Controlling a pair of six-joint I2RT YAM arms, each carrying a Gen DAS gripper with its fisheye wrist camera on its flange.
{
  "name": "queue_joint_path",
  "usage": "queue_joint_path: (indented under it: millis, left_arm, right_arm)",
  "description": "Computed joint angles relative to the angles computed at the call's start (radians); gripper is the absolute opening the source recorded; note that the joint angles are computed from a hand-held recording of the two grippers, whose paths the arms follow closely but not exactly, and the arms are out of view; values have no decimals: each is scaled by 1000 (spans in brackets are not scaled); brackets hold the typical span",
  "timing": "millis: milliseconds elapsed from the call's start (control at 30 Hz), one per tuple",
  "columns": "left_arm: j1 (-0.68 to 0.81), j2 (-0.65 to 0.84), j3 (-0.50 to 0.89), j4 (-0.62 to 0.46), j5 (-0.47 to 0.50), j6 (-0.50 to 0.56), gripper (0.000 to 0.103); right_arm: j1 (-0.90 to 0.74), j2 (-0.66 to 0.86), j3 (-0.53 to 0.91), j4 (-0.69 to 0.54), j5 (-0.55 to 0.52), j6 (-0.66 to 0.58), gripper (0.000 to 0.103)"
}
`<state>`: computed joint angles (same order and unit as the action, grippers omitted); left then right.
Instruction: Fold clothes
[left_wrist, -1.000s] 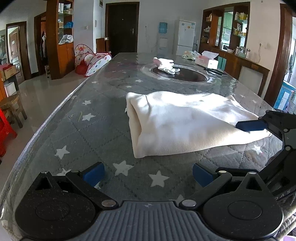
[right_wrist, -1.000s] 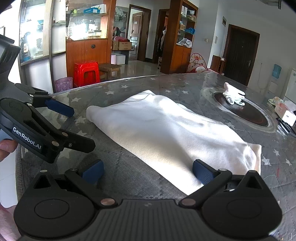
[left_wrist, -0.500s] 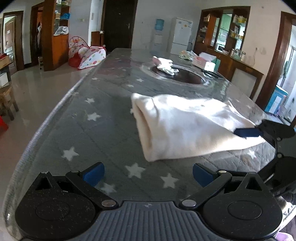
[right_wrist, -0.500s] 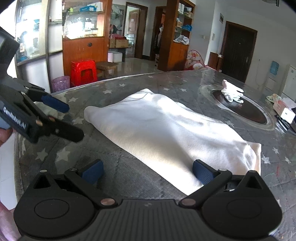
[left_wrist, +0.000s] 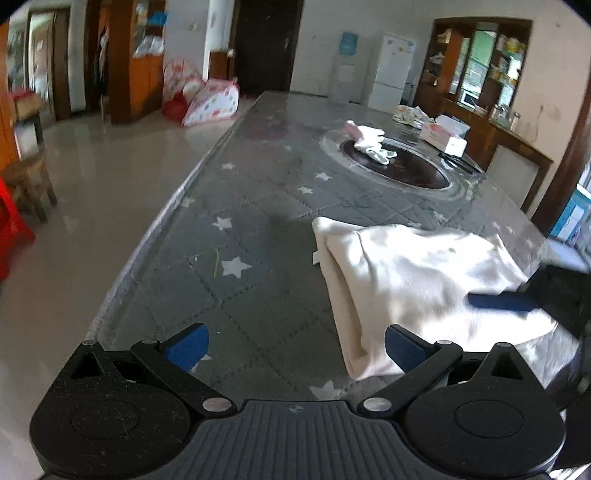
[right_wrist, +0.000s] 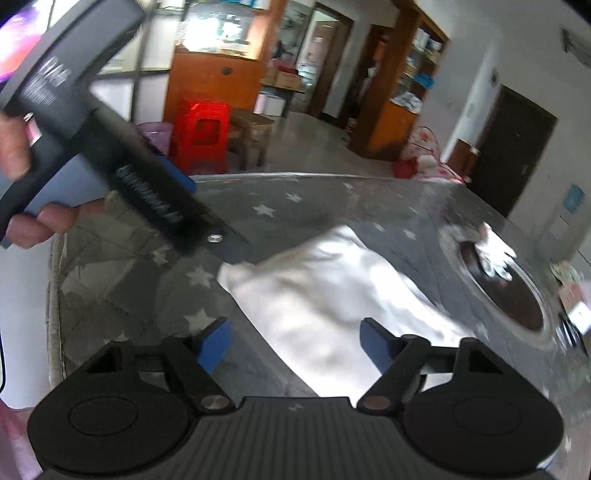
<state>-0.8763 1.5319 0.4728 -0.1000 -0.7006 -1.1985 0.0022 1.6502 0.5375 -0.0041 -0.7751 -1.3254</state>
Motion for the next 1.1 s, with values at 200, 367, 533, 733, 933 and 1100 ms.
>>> queue_joint_path:
  millis: [200, 367, 533, 733, 933, 1100]
  left_arm:
    - [90, -50, -47, 99, 79, 17, 103]
    - [132, -33, -70, 218, 156, 0, 103]
    - [186, 6, -89, 360, 244, -45, 103]
    - [249, 83, -99, 559, 343, -95, 102]
    - [221, 146, -26, 531, 306, -68, 80]
    - [198, 192, 13, 499, 270, -70, 39]
  right_arm:
    - [84, -2, -40, 93, 34, 19, 53]
    - [98, 38, -25, 131, 51, 74, 22]
    - [27, 56, 109, -81, -52, 130, 17]
    - [-30, 86, 218, -272, -113, 110, 16]
    - [-62, 114, 240, -347, -147, 56, 16]
    - [-75, 128, 238, -360, -160, 31, 16]
